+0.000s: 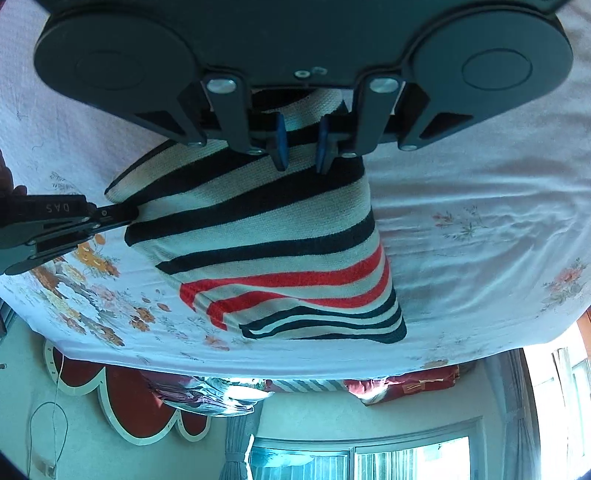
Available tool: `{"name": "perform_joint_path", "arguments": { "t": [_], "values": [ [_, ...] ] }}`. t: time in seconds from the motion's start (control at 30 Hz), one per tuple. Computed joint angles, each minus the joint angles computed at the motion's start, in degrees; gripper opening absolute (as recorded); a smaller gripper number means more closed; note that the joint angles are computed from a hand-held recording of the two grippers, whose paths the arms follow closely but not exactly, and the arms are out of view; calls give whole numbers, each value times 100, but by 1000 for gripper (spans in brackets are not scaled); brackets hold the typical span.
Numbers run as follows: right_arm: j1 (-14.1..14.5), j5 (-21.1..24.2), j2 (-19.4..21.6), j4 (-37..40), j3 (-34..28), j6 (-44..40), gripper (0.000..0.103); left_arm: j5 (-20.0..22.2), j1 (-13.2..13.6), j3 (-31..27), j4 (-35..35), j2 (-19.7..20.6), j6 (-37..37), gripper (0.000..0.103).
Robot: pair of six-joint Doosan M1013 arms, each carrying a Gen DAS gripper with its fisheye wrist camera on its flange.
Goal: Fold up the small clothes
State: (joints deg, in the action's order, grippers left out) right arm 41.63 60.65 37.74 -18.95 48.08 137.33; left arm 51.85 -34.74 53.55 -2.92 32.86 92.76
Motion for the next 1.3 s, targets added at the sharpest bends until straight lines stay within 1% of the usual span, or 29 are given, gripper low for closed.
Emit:
{"name": "perform_joint_path", "arguments": {
  "t": [0.13,0.3,0.43,0.57,0.6,0.63,0.67,0.7,0.73,0.77,0.8,0.83,0.87,0.93,1.0,1.1,1.17,1.3],
  "values": [
    [7,-188,-67,-98,171,97,0,-169,-39,144,204,-55,-306,16],
    [30,-322,-129,-211,298,221,0,-216,-139,207,628,-79,-696,16],
    [41,-286,-141,-212,295,327,0,-124,-207,181,927,-74,-915,16],
    [54,-131,-199,-156,298,414,0,115,-282,100,1158,-80,-937,16],
    [75,-191,-276,-220,388,532,0,117,-308,132,1258,-118,-999,18],
    [111,-265,-359,-345,489,654,0,76,-340,205,1379,-185,-1117,23],
    [157,-309,-436,-517,585,783,0,10,-367,303,1461,-266,-1244,41],
    [206,-306,-505,-704,665,918,0,-65,-401,413,1575,-351,-1439,74],
    [267,-231,-554,-935,712,1073,3,-224,-452,573,1823,-456,-1735,91],
    [321,-98,-577,-1155,728,1255,36,-494,-531,805,2258,-597,-2174,101],
    [384,102,-593,-1432,738,1543,70,-639,-581,944,2475,-692,-2394,103],
    [454,183,-639,-1784,815,1888,101,-614,-609,977,2482,-739,-2441,102],
    [508,57,-748,-2091,1003,2137,103,-554,-638,987,2481,-773,-2515,103],
    [528,-61,-888,-2015,1165,2158,103,-593,-711,1079,2549,-883,-2702,103],
    [603,-131,-1007,-2163,1306,2313,103,-600,-804,1139,2718,-961,-2836,103],
    [729,-54,-1125,-2390,1410,2463,103,-528,-942,1180,2936,-1054,-3048,103],
    [789,-32,-1206,-2407,1469,2504,103,-482,-1026,1224,3036,-1123,-3203,103],
    [952,160,-1363,-2423,1562,2551,103,-452,-1217,1388,3288,-1314,-3540,103]
  ]
}}
